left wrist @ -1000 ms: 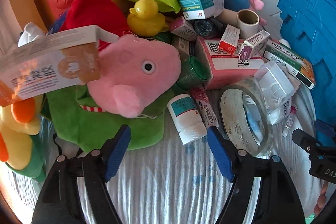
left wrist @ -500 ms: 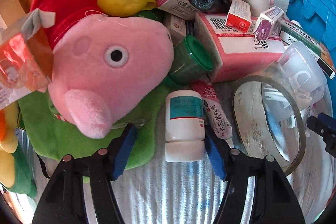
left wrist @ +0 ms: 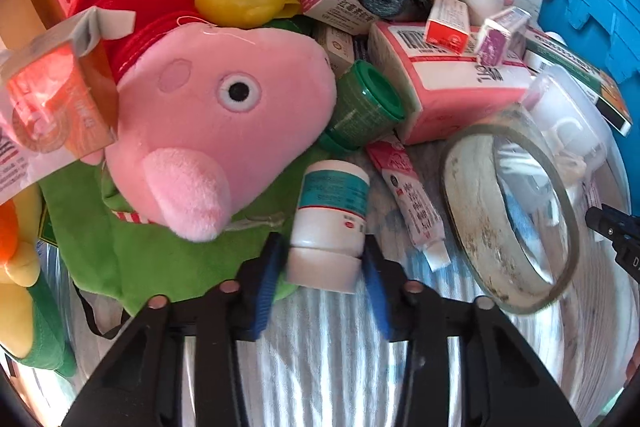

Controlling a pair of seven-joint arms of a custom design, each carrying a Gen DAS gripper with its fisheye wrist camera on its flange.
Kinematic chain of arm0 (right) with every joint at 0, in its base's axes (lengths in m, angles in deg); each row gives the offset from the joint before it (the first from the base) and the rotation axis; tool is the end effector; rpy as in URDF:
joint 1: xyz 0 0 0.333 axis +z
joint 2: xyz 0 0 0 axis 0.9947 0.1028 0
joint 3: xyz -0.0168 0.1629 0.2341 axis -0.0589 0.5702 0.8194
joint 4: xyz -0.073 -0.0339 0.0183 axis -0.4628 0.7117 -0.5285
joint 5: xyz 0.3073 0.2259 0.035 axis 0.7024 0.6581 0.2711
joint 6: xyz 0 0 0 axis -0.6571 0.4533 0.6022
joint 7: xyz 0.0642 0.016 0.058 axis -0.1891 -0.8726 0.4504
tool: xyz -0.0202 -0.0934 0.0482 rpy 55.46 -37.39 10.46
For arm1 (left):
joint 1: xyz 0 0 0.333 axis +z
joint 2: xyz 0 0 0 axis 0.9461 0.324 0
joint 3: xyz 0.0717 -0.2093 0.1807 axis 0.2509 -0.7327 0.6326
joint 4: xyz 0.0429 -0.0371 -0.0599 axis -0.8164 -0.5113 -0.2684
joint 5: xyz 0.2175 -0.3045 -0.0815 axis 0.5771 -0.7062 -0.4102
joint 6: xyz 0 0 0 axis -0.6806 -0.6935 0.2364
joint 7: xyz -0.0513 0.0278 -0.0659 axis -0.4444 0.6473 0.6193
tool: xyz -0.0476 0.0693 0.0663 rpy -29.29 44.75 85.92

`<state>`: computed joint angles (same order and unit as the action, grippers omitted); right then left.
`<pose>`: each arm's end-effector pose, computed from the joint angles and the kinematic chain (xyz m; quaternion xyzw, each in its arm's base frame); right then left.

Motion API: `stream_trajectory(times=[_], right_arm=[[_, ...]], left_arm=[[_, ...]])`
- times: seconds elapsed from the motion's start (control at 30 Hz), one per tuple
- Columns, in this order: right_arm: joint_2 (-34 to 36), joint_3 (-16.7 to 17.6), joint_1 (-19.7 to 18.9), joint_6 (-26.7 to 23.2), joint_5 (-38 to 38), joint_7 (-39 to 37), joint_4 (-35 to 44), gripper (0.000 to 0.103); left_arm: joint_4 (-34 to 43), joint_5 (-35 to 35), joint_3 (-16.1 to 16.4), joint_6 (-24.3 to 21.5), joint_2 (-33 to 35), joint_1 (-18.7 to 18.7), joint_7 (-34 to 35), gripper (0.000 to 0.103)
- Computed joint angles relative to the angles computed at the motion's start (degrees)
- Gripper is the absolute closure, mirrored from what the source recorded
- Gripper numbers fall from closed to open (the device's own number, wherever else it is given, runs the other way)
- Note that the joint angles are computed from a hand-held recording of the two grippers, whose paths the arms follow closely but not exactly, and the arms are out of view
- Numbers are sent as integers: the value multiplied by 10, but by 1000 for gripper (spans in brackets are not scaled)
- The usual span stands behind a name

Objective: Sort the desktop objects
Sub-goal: 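Grasp the white pill bottle with the left gripper while the right grasps the ointment tube, then lift the pill bottle and ointment tube and carry them over the crate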

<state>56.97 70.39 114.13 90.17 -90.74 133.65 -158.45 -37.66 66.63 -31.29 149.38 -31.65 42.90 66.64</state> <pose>0.5510 0.3603 0.3546 -0.7340 0.6478 -0.1324 0.1550 0.5054 -0.3914 0.3596 -0.7291 0.6454 -0.1328 0.1851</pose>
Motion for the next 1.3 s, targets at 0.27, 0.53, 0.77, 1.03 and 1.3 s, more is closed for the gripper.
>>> stream_trajectory(times=[0.27, 0.53, 0.77, 1.03, 1.3], right_arm=[[-46, 9, -3, 20, 1, -6, -61, 86], [-103, 23, -5, 51, -6, -10, -109, 86], [-111, 37, 8, 61, -43, 6, -85, 88], [-115, 33, 29, 87, -99, 41, -71, 88], [-164, 38, 25, 112, -159, 68, -80, 88]], left_arm=[[-37, -3, -11, 6, -36, -2, -26, 68], [-84, 24, -24, 20, -92, -1, -62, 69], [-127, 78, -53, 17, -165, 12, -109, 69], [-127, 129, -74, 12, -198, 24, -132, 69], [-85, 184, -88, 8, -199, 20, -144, 69]])
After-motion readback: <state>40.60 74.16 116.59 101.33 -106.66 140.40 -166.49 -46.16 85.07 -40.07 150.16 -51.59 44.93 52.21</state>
